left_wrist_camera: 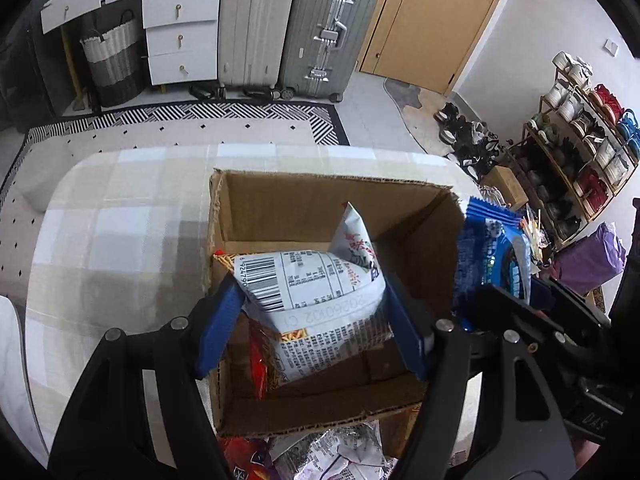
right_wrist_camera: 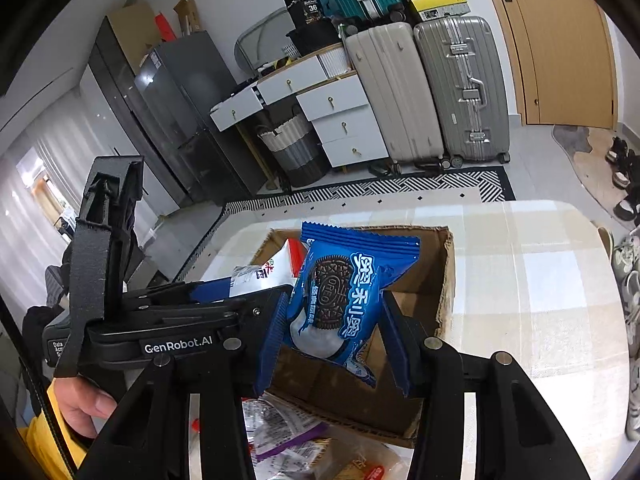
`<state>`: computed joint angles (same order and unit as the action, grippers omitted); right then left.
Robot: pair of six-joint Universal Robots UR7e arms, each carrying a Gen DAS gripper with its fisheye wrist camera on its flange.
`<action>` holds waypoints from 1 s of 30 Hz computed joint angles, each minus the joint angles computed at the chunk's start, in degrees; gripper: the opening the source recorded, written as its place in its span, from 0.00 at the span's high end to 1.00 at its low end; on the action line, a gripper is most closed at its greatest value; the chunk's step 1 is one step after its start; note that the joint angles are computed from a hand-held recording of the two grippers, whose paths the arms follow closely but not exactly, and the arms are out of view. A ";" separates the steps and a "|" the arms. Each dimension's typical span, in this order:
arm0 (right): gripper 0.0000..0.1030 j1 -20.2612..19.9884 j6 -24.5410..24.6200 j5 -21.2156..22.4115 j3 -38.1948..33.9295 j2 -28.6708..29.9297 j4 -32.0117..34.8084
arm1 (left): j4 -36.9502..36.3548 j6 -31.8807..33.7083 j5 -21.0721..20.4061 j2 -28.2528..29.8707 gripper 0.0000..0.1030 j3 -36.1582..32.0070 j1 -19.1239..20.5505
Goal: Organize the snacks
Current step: 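Carry both packets over the cardboard box and open both grippers to drop them, then withdraw both tools from the box back toward the snack pile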
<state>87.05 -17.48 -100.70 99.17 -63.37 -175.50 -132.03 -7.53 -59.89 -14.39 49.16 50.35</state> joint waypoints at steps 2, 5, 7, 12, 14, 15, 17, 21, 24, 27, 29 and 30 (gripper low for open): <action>0.55 -0.29 -0.11 0.15 0.28 0.07 -0.14 | 0.26 -0.01 -0.18 1.00 0.34 -1.41 0.51; 0.55 -0.59 0.01 0.01 0.79 0.07 0.09 | 0.11 1.02 0.25 1.70 0.34 -2.12 0.83; 0.55 -0.72 0.02 -0.25 0.76 0.20 0.58 | -0.49 1.10 0.31 1.27 0.34 -1.21 0.87; 0.55 -0.82 -0.09 -0.43 0.61 0.43 1.55 | -1.12 0.96 0.51 0.76 0.34 -0.06 0.86; 0.55 -0.95 0.34 -0.66 0.24 0.65 2.53 | -2.22 0.74 0.48 -0.47 0.34 1.99 0.65; 0.55 -0.95 0.32 -1.14 0.04 0.82 3.02 | -2.75 0.59 0.56 -1.28 0.34 3.32 0.48; 0.55 -0.78 0.28 -2.23 -0.25 1.16 3.55 | -3.20 0.40 1.11 -2.10 0.34 4.67 0.15; 0.55 -0.18 -0.10 -3.39 -0.18 1.35 3.02 | -4.52 -0.02 1.81 -4.02 0.32 7.88 -0.37; 0.55 0.36 -0.49 -4.87 0.14 1.40 1.77 | -5.21 -0.52 1.58 -5.28 0.32 9.55 -0.66; 0.55 0.67 -0.09 -5.17 1.09 0.62 0.84 | -6.85 -0.85 3.38 -7.15 0.32 12.41 -1.51; 0.55 0.97 0.41 -4.79 2.22 -0.43 0.12 | -8.01 -1.02 2.85 -8.94 0.31 14.91 -1.92; 0.55 1.26 0.44 -4.70 3.06 -1.09 -0.49 | -8.37 -1.03 2.23 -9.77 0.28 15.91 -2.10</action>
